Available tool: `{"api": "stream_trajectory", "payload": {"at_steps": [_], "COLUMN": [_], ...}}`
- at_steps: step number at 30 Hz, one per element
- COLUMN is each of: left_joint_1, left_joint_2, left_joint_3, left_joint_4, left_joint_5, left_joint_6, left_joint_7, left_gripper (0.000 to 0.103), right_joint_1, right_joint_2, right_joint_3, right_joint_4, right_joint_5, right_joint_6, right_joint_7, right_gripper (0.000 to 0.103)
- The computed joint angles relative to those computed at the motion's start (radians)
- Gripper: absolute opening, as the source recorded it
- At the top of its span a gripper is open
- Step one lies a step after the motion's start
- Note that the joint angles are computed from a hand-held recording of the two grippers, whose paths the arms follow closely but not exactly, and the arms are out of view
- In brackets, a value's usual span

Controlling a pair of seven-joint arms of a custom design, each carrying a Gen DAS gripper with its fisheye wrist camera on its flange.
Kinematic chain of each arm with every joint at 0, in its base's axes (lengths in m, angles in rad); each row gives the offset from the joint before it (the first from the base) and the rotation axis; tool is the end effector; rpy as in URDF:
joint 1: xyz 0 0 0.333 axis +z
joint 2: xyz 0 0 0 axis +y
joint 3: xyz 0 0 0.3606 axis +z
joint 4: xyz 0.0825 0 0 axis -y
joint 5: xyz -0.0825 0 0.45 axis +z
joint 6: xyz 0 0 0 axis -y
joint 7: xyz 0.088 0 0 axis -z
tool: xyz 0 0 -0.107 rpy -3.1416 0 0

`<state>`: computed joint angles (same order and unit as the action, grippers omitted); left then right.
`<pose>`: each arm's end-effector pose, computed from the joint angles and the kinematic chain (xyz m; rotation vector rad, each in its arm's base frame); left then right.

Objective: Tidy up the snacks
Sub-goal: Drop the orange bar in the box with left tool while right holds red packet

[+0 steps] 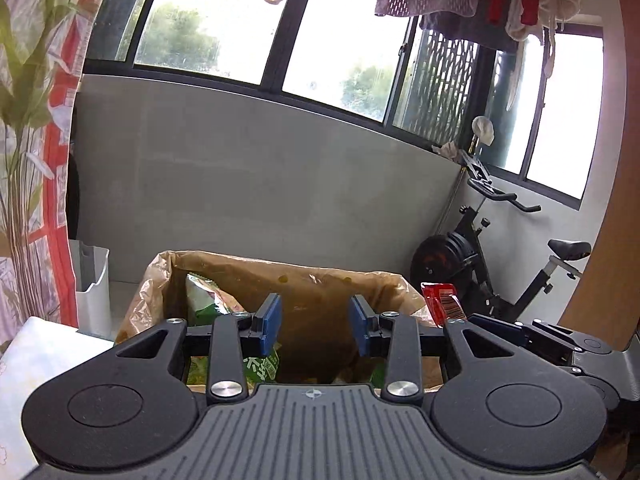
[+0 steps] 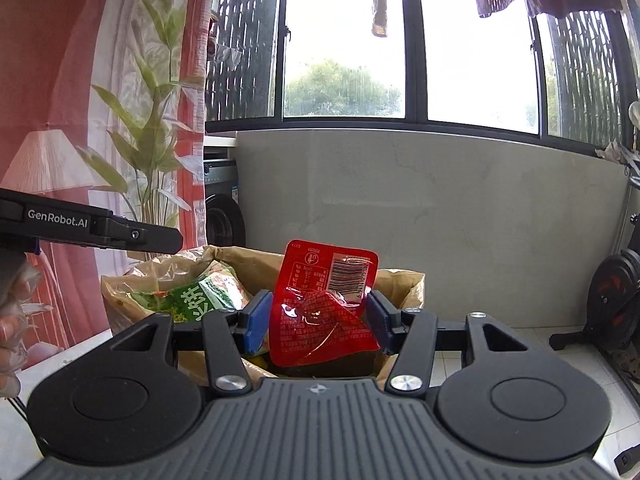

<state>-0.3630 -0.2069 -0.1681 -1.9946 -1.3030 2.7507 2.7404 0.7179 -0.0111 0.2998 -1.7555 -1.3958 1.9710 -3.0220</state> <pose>0.5293 -0.2764 0.6680 -0.9821 2.1360 -1.6580 0.3971 0.5248 0.6657 -1.2471 1.5290 -1.1962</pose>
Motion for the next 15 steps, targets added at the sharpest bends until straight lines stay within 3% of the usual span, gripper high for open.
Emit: {"api": "stream_trajectory", "payload": {"at_steps": [3, 5, 7, 12, 15], "left_joint_1": [0.0, 0.014, 0.015, 0.008, 0.024], "left_joint_2": [-0.021, -0.009, -0.021, -0.114, -0.159], "left_joint_3": [0.004, -0.001, 0.015, 0.048, 0.053], "left_joint_4": [-0.032, -0.025, -0.027, -0.142, -0.247], "left_joint_5": [-0.002, 0.073, 0.068, 0.013, 0.101], "left_joint_6": [0.014, 0.009, -0.021, -0.047, -0.083], "left_joint_7": [0.051, -0.022, -0.05, 0.045, 0.027], "left_gripper": [0.041, 0.041, 0.042, 0.065, 0.071], "right_joint_1": [-0.002, -0.006, -0.008, 0.0, 0.006], "right_joint_2": [-0.007, -0.005, 0.002, -0.016, -0.023], "right_joint_3": [0.001, -0.002, -0.003, 0.009, 0.02], "right_joint_4": [-0.018, -0.019, -0.013, -0.033, -0.046], "right_joint_5": [-0.03, -0.023, -0.026, -0.072, -0.091], "right_joint_6": [0.037, 0.059, 0.064, 0.067, 0.059], "right_joint_7": [0.015, -0.018, -0.017, 0.061, 0.074], "right_gripper": [0.054, 0.054, 0.054, 0.054, 0.054]}}
